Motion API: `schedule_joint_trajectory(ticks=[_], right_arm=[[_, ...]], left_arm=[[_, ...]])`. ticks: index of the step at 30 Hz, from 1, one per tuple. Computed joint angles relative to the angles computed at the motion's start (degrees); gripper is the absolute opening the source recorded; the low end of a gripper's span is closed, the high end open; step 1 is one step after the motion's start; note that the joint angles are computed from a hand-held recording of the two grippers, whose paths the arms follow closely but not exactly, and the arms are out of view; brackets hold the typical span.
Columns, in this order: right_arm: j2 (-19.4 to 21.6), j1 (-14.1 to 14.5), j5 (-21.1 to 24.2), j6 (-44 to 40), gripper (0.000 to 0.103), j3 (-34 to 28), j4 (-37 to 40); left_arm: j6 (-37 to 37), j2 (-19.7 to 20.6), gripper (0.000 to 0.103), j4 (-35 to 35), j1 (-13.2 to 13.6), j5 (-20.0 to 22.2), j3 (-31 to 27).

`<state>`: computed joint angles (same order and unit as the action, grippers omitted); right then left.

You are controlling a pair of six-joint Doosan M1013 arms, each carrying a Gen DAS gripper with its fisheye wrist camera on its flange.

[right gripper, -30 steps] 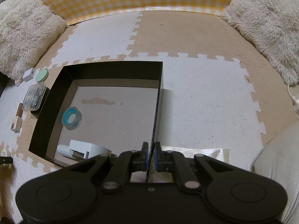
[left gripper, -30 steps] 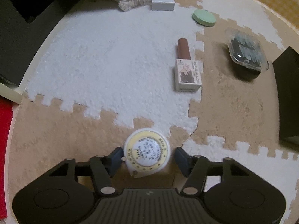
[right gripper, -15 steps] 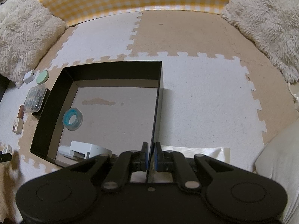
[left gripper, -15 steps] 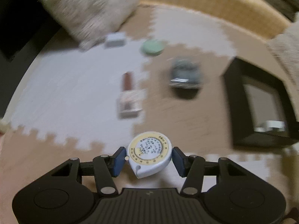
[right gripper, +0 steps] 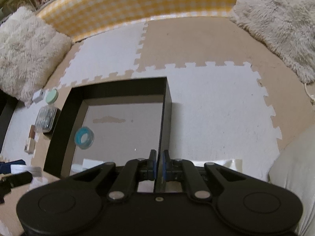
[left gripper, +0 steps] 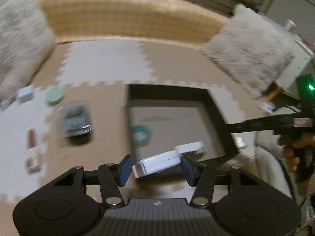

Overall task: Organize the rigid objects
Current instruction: 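Carry the tape measure into the black box and open the left tool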

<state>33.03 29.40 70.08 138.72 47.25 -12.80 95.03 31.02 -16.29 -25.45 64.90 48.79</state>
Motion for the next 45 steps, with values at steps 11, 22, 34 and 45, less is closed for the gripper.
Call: schedule_joint_trajectory(ticks=[11,22,34,45], right_arm=[[-0.3,-0.5,-1.5,0.6,0.004,0.8,1.4],[-1.1,-0.9,-3.4,1.2,0.004,2.3,2.7],[-1.3,-1.1,-3.9,1.4,0.004,2.7,3.1],[-1.2,-1.0,-3.8,1.3,0.004,2.7,3.0]], left_arm=[[9.2,3.1,0.054,-4.4,-3.6,-1.4,-3.0],[18.6,7.5,0.054,-6.7,-5.2,1.0,-8.9],[17.3,8.5,0.085,-4.4,-5.5,2.7,-9.5],[19.8,6.6,0.090,-6.4,-5.2,3.6,-6.7]])
